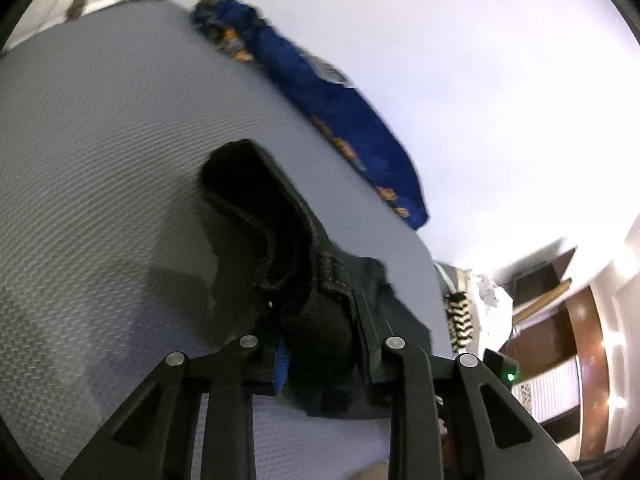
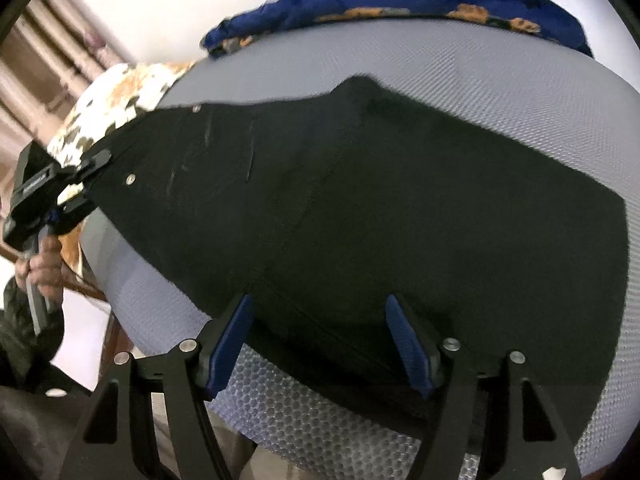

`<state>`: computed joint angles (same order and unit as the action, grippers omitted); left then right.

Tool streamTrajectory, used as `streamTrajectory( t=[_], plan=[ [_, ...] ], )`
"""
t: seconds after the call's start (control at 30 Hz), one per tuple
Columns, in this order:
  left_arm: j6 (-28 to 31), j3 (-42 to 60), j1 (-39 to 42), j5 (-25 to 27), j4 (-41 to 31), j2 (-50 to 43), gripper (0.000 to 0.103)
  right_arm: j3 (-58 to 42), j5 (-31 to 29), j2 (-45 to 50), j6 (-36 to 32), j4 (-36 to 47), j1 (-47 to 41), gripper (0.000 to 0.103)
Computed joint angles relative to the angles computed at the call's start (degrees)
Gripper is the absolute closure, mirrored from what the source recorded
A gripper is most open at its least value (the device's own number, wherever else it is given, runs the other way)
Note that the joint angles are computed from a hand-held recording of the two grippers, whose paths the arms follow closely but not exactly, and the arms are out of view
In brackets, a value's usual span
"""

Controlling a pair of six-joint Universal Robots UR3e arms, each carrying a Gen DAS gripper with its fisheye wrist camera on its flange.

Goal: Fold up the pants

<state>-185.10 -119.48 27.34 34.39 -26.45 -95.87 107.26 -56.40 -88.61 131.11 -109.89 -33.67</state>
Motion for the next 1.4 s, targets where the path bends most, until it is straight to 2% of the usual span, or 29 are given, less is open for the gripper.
streamTrajectory(
  t=[0.3,0.57,0.73,1.03,1.23,1.4],
  plan=[
    [-5.8,15.0,-13.3,2.5,-0.2,-4.5,0.077,-9.5,7.0,1.3,0.7,9.2,-8.2,0.036],
    [-12.2,29.8,-23.5,4.1,1.2,-15.3,0.077,-14.4,9.7,3.3,-0.2,14.6,-14.7,0.036],
    [-13.9,41.4,-30.0,5.4,-1.6,-23.1,0.077,-17.9,11.6,5.9,-1.0,19.2,-18.8,0.036],
    [-11.2,67.0,-41.3,9.1,-16.9,-39.7,0.077,-25.8,13.4,11.4,-1.2,24.9,-22.6,0.036],
    [-7.5,73.7,-45.0,12.0,-25.0,-45.0,0.077,-29.1,11.6,14.7,-3.3,27.4,-23.0,0.036],
    [-5.9,84.9,-48.4,17.6,-33.1,-50.8,0.075,-31.8,10.9,19.0,-3.8,30.3,-22.5,0.036]
  ],
)
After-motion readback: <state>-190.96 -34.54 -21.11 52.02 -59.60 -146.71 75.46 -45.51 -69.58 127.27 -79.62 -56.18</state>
